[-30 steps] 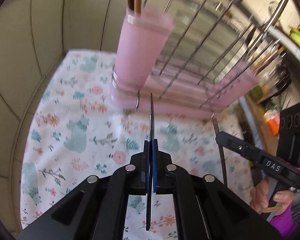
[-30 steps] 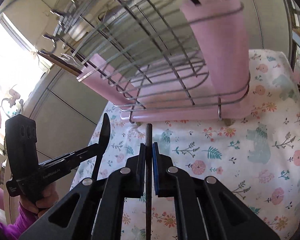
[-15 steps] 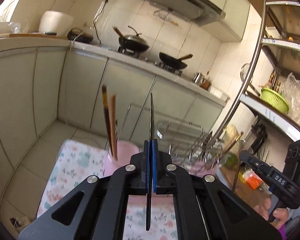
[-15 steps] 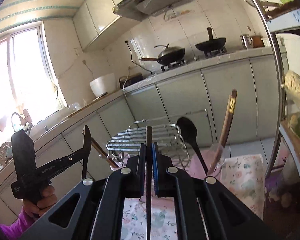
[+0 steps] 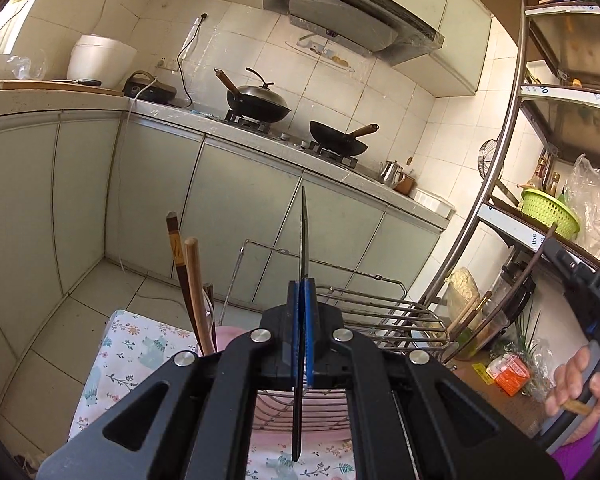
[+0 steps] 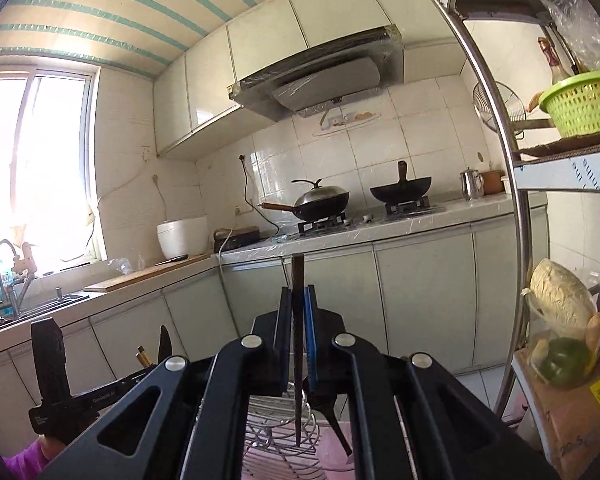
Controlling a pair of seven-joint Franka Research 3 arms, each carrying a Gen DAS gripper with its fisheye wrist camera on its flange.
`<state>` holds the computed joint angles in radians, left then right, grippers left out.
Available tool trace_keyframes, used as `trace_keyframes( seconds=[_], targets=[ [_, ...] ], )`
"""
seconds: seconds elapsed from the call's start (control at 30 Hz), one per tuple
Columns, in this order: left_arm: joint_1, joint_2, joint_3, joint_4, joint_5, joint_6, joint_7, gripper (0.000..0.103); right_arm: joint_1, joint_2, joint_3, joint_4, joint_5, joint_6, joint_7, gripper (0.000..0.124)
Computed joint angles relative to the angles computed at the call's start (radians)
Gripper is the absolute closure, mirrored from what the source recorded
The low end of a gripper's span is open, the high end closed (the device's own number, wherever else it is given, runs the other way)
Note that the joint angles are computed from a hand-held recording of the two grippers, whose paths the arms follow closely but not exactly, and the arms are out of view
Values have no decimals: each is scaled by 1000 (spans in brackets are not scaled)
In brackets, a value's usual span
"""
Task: Organize utensils
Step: 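Lift the chopstick into the pink cup with the right tool while the left drops the knife in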
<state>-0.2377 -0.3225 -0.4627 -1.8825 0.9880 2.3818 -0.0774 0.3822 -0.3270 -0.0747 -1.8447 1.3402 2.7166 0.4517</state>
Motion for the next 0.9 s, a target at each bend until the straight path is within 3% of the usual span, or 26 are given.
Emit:
trace_keyframes(
  seconds=[0.3, 0.47, 0.6, 0.9],
  targets=[
    [7, 14, -30, 30, 97, -67, -39, 101, 9, 60, 43, -24, -22, 143, -68, 118],
    [13, 24, -49, 53, 201, -125, -95, 101, 1, 75, 45, -66, -84, 87, 4, 118],
    [6, 64, -66, 82, 299, -215, -125, 101, 4, 63, 46, -112, -77, 67, -12, 118],
    [-76, 157, -7, 95, 396, -303, -156, 101, 7, 45, 42, -161, -32, 46, -49, 118]
  ],
)
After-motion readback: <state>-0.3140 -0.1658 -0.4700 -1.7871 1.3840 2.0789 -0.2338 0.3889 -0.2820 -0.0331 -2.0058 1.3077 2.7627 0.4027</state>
